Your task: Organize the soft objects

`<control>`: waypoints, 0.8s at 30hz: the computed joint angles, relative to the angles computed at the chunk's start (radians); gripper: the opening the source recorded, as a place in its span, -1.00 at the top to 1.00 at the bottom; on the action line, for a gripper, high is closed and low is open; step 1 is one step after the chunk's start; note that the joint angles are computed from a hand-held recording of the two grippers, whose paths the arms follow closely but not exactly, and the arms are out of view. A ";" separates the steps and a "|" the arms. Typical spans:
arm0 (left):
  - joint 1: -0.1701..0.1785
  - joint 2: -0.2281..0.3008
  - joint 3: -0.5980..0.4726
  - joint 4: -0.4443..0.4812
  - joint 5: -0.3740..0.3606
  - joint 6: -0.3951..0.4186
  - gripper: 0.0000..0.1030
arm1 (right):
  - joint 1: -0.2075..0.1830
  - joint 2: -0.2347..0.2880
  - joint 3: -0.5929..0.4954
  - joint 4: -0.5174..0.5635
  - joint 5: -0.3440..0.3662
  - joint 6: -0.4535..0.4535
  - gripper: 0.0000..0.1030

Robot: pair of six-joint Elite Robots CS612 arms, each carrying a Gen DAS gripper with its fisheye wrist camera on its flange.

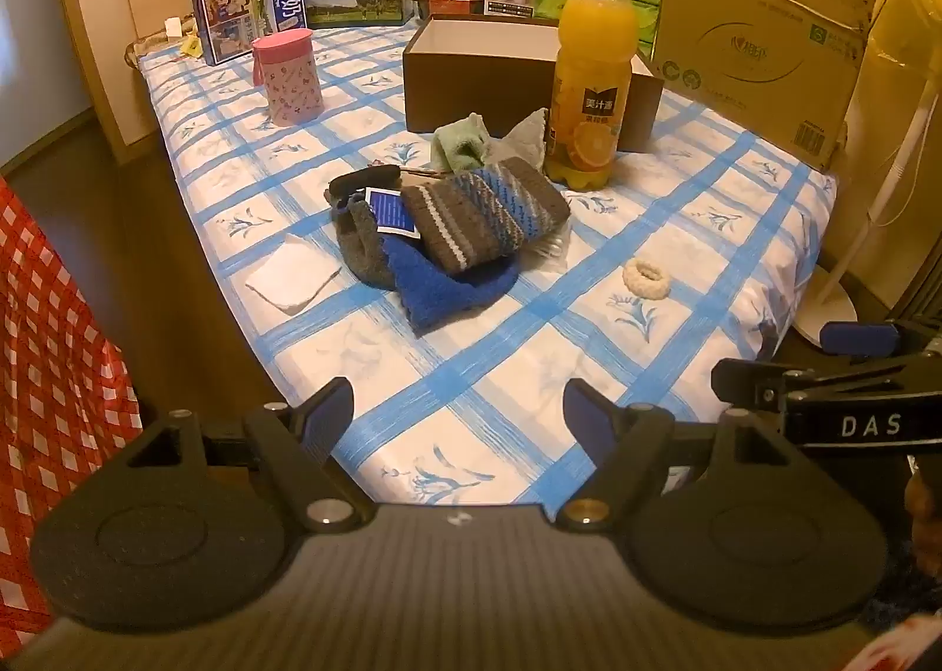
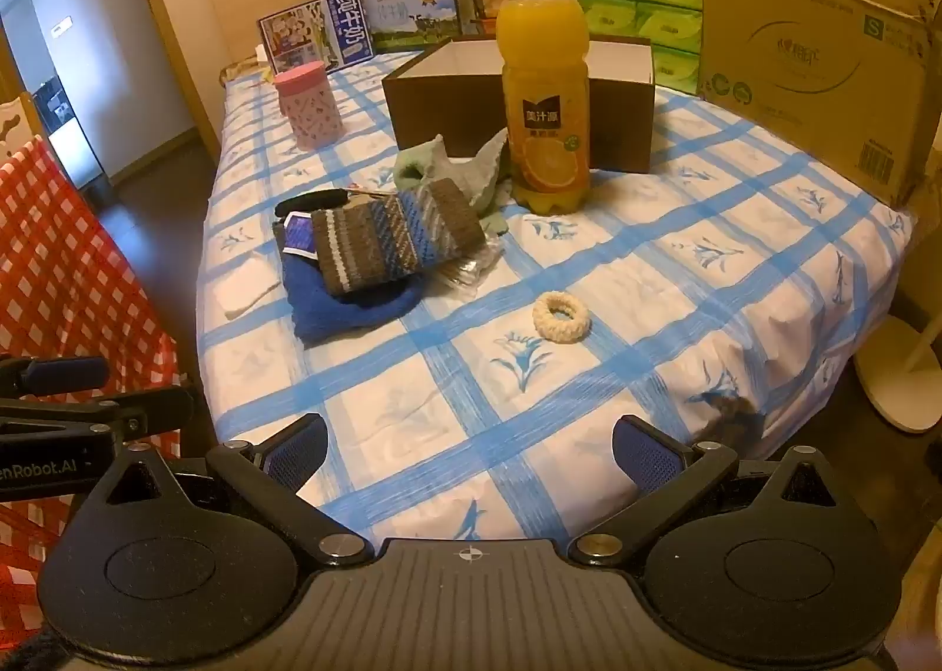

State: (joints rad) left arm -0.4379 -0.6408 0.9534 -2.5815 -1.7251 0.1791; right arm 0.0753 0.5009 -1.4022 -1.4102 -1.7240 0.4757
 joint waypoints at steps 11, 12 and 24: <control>-0.001 0.000 0.001 -0.003 0.008 0.006 -0.49 | 0.000 -0.004 0.004 0.006 -0.002 -0.001 -1.00; -0.001 0.000 0.002 -0.004 0.008 0.006 -0.49 | 0.000 -0.004 0.004 0.006 -0.002 -0.001 -1.00; -0.001 0.000 0.001 -0.005 0.010 0.008 -0.49 | -0.001 -0.004 0.003 0.007 -0.002 0.000 -1.00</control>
